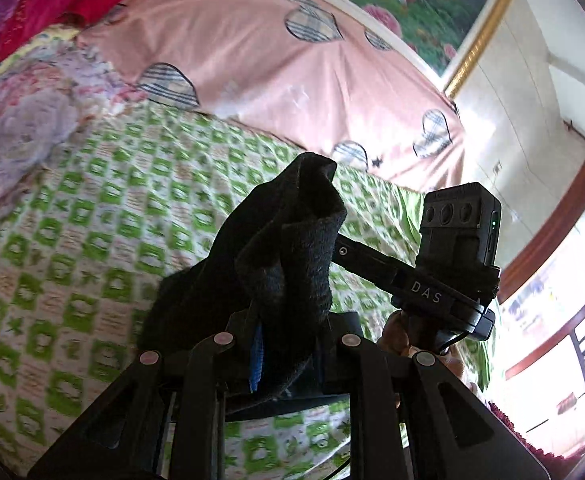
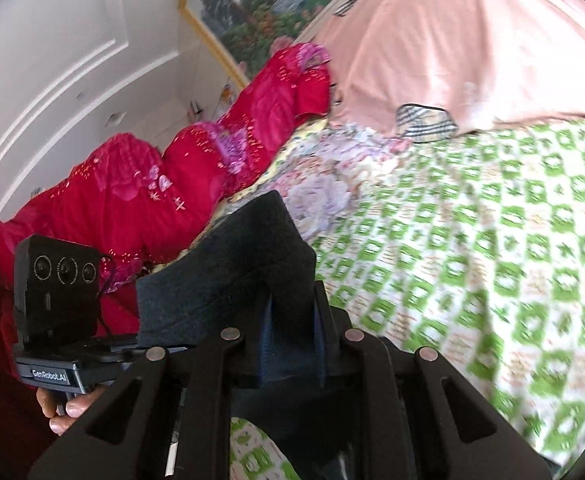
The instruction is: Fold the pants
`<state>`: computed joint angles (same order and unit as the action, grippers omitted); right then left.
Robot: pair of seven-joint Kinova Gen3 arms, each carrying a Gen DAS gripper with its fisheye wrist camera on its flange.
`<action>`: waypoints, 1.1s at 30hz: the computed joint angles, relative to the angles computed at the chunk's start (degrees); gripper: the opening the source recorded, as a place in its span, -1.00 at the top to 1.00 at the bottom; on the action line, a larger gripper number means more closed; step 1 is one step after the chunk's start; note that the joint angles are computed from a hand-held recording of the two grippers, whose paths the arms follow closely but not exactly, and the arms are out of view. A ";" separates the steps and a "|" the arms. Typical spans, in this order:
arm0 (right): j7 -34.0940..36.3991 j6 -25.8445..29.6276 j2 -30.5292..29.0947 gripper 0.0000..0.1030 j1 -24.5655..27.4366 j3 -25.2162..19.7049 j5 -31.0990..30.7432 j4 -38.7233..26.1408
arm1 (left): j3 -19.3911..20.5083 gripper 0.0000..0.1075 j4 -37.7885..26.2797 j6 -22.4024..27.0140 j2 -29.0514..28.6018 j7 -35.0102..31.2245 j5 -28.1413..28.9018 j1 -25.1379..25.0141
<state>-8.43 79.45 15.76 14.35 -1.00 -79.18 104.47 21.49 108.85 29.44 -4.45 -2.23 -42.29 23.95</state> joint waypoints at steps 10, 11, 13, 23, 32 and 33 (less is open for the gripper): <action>3.53 2.29 2.70 0.62 6.08 2.71 0.05 5.09 | -2.94 0.66 -6.84 1.84 9.72 -4.00 0.57 7.91; 3.52 2.35 2.97 0.62 6.45 2.81 0.11 5.34 | -3.53 0.66 -7.17 1.81 10.22 -4.25 0.67 8.62; 3.83 2.23 3.52 0.62 7.31 3.13 0.35 5.86 | -4.51 0.66 -8.45 1.97 12.02 -5.20 0.80 10.17; 2.78 -4.42 2.70 0.55 9.61 4.88 2.72 8.81 | -8.48 0.64 -13.95 1.66 19.54 -15.62 7.37 14.00; 0.53 -8.76 -0.26 0.54 13.42 7.85 1.88 14.75 | -11.91 0.49 -11.93 -5.60 22.12 -23.37 14.43 15.42; 0.16 -9.13 -0.55 0.49 13.70 8.14 1.64 15.30 | -11.92 0.42 -11.74 -6.16 22.22 -24.71 15.59 15.30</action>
<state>-8.26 70.32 15.21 28.06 7.15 -77.53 119.77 9.57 97.11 23.28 17.77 -26.94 -26.70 39.25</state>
